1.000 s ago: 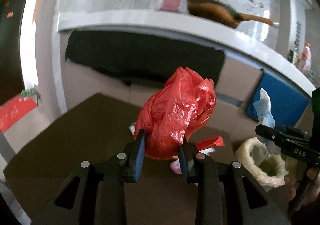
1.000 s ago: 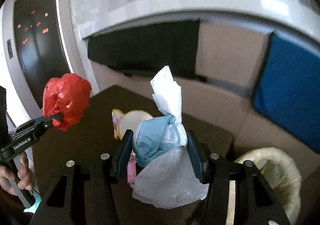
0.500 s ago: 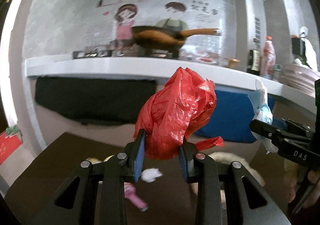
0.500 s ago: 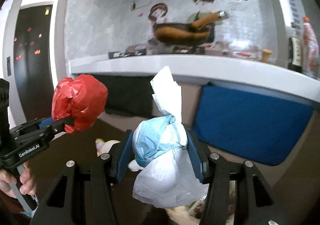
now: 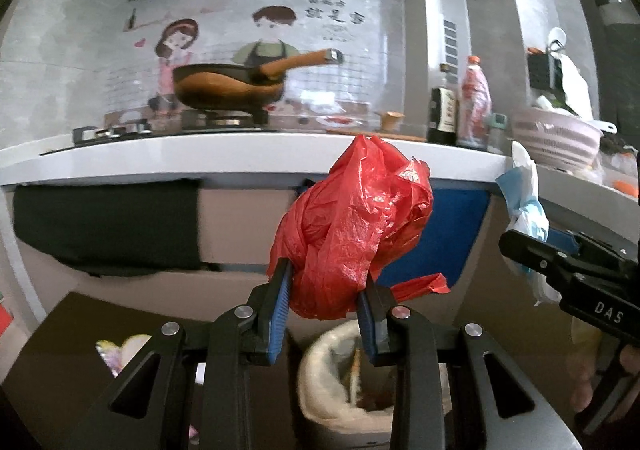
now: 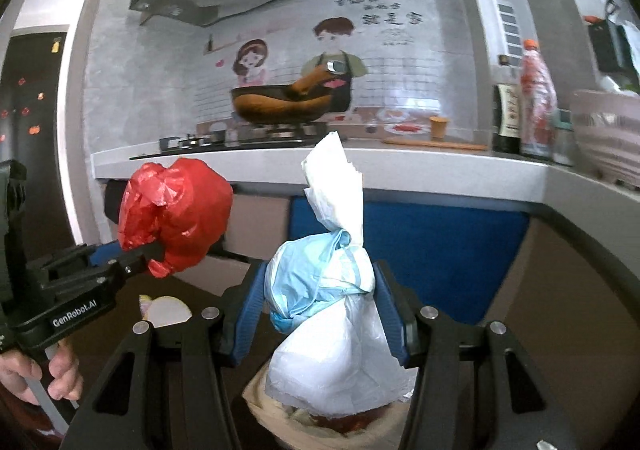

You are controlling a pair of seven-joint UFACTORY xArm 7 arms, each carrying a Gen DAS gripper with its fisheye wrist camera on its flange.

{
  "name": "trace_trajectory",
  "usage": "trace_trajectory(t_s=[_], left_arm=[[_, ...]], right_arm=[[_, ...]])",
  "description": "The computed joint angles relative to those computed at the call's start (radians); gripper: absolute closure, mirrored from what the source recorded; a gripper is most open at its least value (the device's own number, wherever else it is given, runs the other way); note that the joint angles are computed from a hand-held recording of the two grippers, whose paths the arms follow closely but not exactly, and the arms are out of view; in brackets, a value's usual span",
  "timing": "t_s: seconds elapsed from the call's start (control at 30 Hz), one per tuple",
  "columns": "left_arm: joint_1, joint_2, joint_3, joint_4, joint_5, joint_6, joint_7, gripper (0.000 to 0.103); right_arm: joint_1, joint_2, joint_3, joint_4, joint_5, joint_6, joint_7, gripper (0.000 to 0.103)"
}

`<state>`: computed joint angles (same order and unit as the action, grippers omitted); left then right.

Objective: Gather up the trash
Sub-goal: 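Carry the red plastic bag and tissue wad with both grippers toward the bin, then lower the red plastic bag and tissue wad with both grippers over the bin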

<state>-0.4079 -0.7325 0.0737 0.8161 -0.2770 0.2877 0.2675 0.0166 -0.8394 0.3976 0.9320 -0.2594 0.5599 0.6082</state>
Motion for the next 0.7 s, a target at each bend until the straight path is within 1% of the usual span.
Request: trace_trajectory(t_s=[0.17, 0.33, 0.57, 0.7], left_arm=[[-0.010, 0.036, -0.043, 0.001, 0.007, -0.012, -0.021, 0.072], [-0.010, 0.076, -0.060, 0.002, 0.017, -0.034, -0.044, 0.072], [-0.020, 0.143, -0.046, -0.009, 0.016, -0.039, -0.046, 0.072], [-0.019, 0.186, -0.040, -0.007, 0.003, -0.036, -0.042, 0.072]], right_arm=[[0.010, -0.042, -0.040, -0.058, 0.015, 0.000, 0.000, 0.053], [0.013, -0.055, -0.052, -0.109, 0.032, -0.018, 0.005, 0.053], [0.023, -0.016, -0.071, -0.164, 0.057, -0.069, 0.014, 0.053], [0.045, 0.026, -0.094, -0.186, 0.075, -0.087, 0.007, 0.053]])
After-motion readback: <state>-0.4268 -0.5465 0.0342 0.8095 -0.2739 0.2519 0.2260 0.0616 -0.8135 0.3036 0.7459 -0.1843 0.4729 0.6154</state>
